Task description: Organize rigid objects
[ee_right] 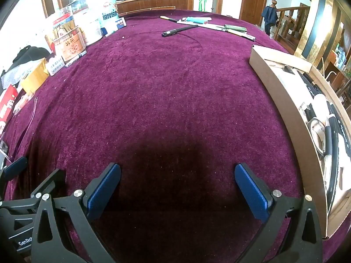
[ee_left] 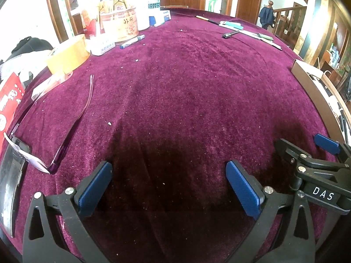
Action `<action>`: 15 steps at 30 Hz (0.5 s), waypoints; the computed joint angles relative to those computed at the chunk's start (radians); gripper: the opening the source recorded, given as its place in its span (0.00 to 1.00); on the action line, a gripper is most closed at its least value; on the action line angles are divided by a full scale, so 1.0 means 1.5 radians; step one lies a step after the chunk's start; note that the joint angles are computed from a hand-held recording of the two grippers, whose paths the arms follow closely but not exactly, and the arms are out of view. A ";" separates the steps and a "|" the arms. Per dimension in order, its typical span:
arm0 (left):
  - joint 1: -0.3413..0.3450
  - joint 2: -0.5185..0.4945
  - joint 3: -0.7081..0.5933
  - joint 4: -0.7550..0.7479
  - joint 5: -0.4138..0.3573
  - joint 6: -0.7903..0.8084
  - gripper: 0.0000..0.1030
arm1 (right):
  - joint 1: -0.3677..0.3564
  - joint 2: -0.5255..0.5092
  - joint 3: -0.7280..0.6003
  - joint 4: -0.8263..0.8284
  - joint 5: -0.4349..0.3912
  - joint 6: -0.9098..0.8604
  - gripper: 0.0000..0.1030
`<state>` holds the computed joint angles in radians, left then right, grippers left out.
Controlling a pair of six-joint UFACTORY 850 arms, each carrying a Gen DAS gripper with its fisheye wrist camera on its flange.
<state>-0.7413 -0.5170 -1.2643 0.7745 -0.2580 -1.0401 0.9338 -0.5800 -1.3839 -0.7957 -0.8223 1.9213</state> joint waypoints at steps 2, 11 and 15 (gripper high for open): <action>0.001 -0.001 -0.001 -0.004 0.000 0.004 1.00 | 0.000 0.001 0.001 -0.001 0.000 0.001 0.99; 0.000 0.000 0.000 0.001 0.001 -0.001 1.00 | 0.000 0.001 0.001 0.000 0.000 0.000 0.99; 0.001 0.000 0.000 0.002 0.001 -0.001 1.00 | 0.000 0.002 0.002 0.000 0.000 0.000 0.99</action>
